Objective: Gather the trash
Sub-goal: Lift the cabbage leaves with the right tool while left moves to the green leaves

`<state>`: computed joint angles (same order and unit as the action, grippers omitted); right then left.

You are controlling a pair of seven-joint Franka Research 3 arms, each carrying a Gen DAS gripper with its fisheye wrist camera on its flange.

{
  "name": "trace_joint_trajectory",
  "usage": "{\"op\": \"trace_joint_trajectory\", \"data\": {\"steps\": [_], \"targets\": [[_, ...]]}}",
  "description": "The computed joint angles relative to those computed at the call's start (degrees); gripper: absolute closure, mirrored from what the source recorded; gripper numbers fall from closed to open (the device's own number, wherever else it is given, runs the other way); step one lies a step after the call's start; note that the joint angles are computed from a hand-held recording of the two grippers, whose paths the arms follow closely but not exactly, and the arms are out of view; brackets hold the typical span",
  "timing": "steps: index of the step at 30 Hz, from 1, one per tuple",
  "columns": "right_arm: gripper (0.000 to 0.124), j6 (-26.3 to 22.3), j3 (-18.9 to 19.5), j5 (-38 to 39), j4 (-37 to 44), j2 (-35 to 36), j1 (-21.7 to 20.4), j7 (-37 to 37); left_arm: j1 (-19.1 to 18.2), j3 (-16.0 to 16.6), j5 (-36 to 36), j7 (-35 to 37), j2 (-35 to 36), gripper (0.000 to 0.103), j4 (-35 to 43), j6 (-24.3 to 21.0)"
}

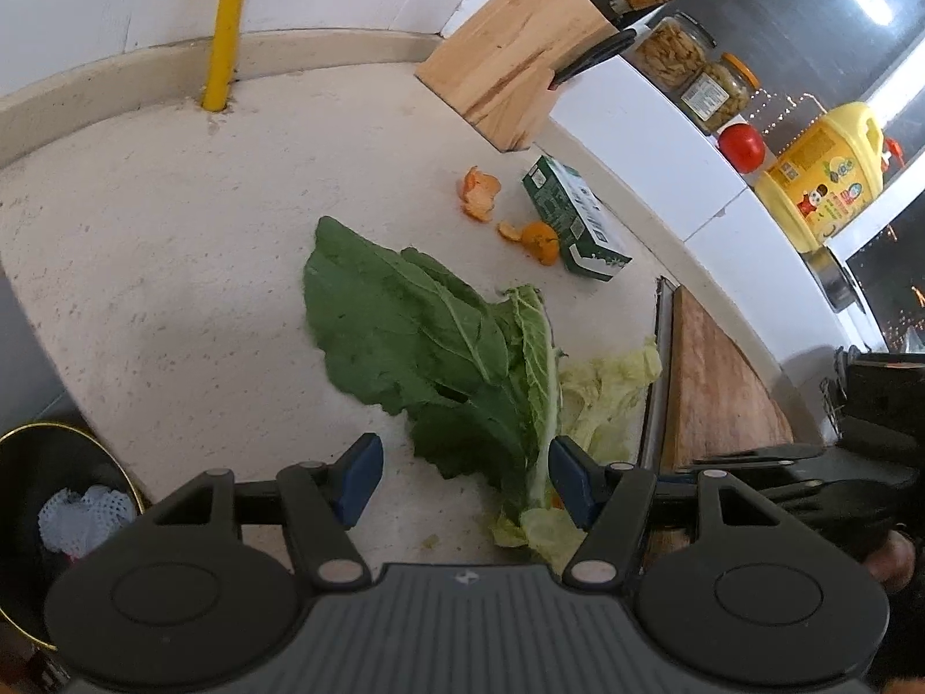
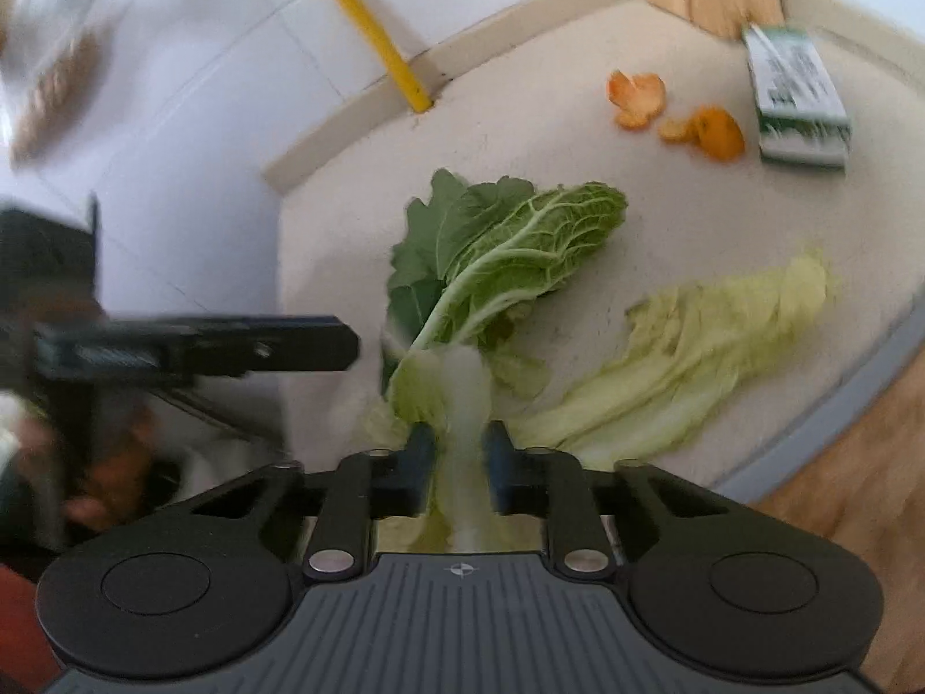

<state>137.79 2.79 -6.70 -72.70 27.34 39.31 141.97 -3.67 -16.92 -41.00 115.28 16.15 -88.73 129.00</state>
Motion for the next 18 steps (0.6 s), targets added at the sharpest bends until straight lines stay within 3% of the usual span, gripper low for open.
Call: {"op": "trace_joint_trajectory", "data": {"steps": [1, 6, 9, 13, 18], "targets": [[0.120, 0.38, -0.50, -0.50, -1.21, -1.08, 0.37, 1.48, -0.04, 0.01, 0.15, -0.12, 0.07, 0.045, 0.06, -0.08], [0.120, 9.05, -1.42, -2.92, -11.02, -7.79, 0.71, 10.88, -0.19, -0.36, 0.39, 1.01, 0.60, 0.045, 1.16, -1.29], [0.114, 10.81, -1.86, -7.06, -12.48, -8.32, 1.11, 14.64, -0.35, -0.40, 0.96, 0.95, 1.11, 0.045, 1.84, -1.87], [0.116, 8.39, 0.44, -5.36, -8.82, -4.96, -0.09, 10.38, -0.26, -0.30, 1.53, 1.05, 0.96, 0.045, 1.98, -1.67], [0.120, 10.63, 2.08, -0.32, -5.14, -1.98, -0.39, 3.76, 0.06, 0.29, 2.40, -0.84, 0.91, 0.045, 1.60, -1.21]]}}
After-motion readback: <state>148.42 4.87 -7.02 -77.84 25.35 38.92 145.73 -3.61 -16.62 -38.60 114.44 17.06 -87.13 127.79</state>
